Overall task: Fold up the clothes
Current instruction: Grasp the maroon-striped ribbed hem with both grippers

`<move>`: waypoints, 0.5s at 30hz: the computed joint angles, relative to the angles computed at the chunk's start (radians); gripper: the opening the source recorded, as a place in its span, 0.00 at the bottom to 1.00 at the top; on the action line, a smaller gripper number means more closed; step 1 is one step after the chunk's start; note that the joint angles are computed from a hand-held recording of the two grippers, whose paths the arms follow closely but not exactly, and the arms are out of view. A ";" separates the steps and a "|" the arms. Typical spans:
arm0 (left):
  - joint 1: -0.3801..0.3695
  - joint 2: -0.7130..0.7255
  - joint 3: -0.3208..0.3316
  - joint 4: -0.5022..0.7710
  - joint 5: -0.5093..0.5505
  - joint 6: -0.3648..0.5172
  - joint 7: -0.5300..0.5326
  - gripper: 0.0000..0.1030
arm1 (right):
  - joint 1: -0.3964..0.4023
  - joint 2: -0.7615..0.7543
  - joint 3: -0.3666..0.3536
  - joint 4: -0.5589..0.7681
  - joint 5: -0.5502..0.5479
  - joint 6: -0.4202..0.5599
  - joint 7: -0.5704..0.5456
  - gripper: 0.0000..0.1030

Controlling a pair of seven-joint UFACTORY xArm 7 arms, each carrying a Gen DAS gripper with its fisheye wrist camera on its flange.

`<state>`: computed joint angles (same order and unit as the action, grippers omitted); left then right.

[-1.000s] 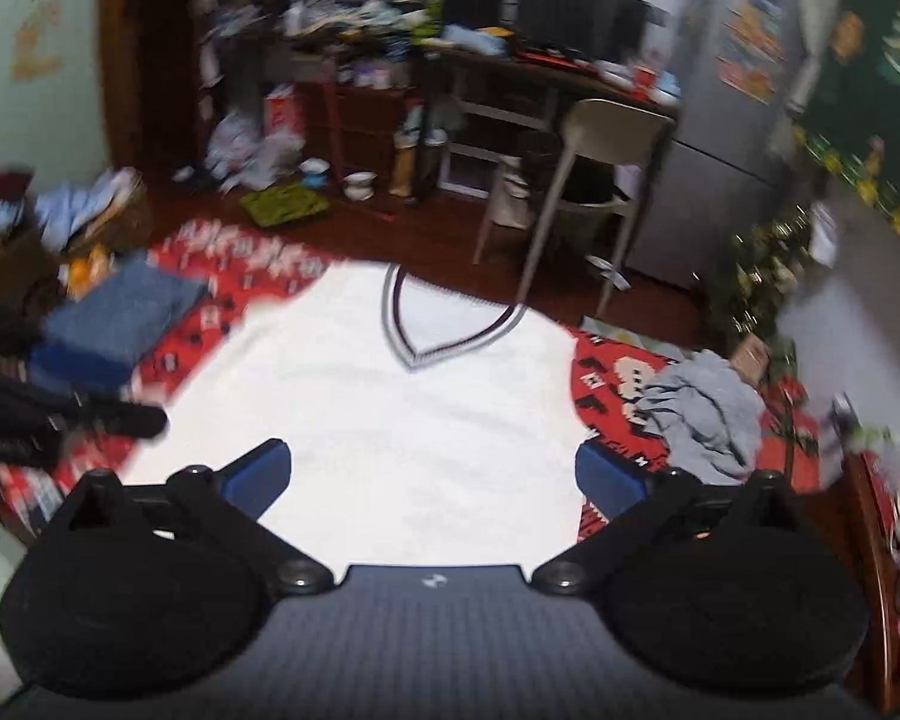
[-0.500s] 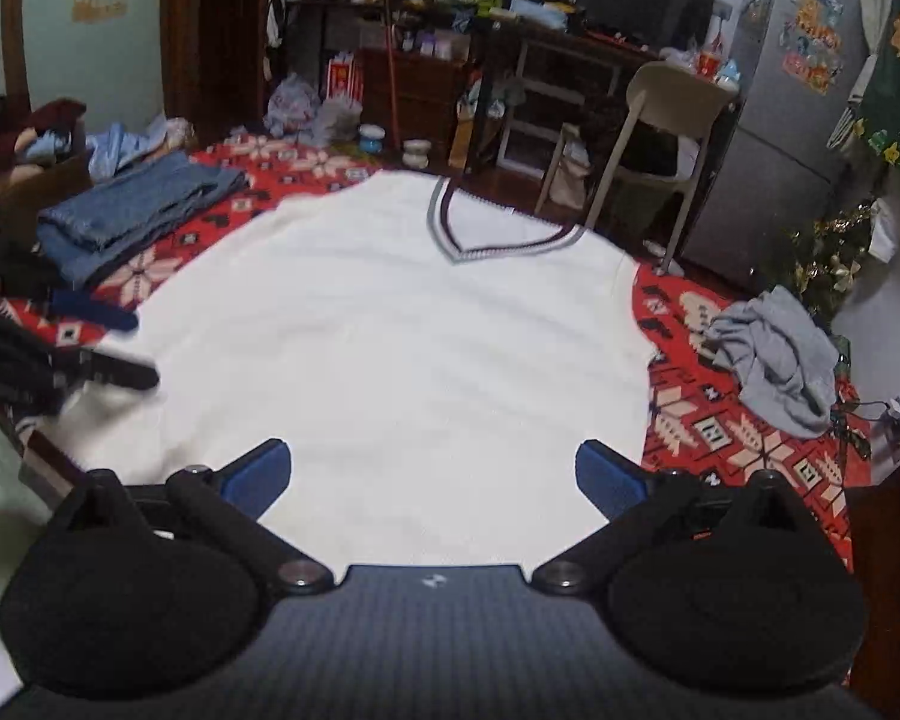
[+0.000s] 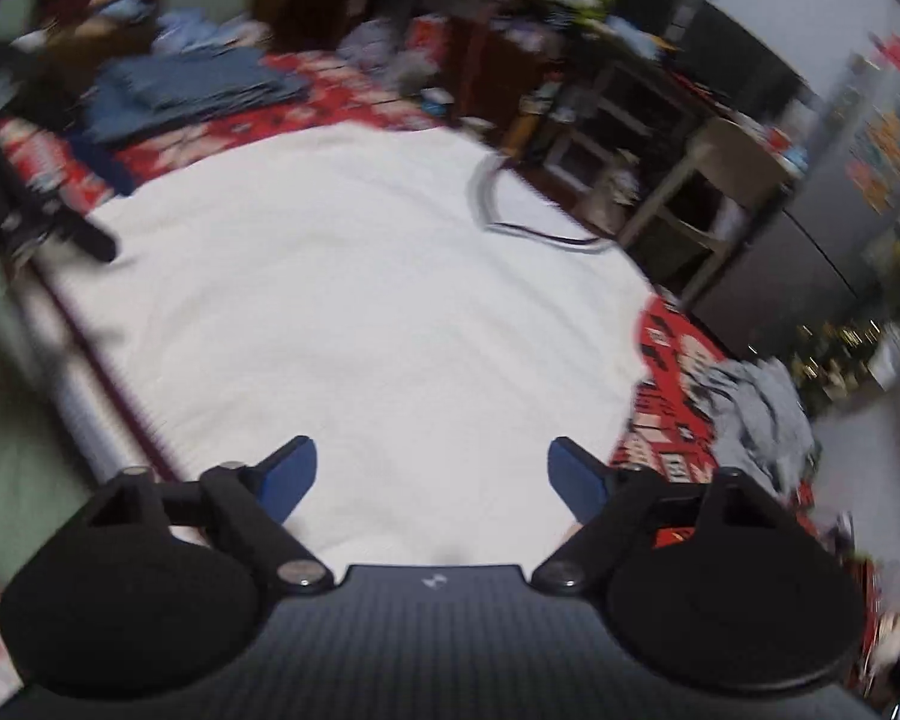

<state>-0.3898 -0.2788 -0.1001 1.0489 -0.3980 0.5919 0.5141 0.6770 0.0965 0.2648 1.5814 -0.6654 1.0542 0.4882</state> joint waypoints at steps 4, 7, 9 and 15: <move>-0.029 -0.027 0.017 -0.048 -0.021 0.034 0.121 0.46 | 0.021 0.021 0.021 -0.002 0.035 0.009 -0.119 0.63; -0.049 -0.060 0.021 -0.087 -0.039 0.042 0.205 0.46 | 0.052 0.057 0.033 0.023 0.077 0.033 -0.213 0.58; -0.056 -0.084 0.015 -0.116 -0.029 0.028 0.248 0.46 | 0.087 0.091 0.034 0.043 0.056 0.065 -0.266 0.54; -0.064 -0.116 -0.009 -0.186 0.049 -0.019 0.310 0.46 | 0.169 0.158 0.012 0.069 0.039 0.123 -0.334 0.48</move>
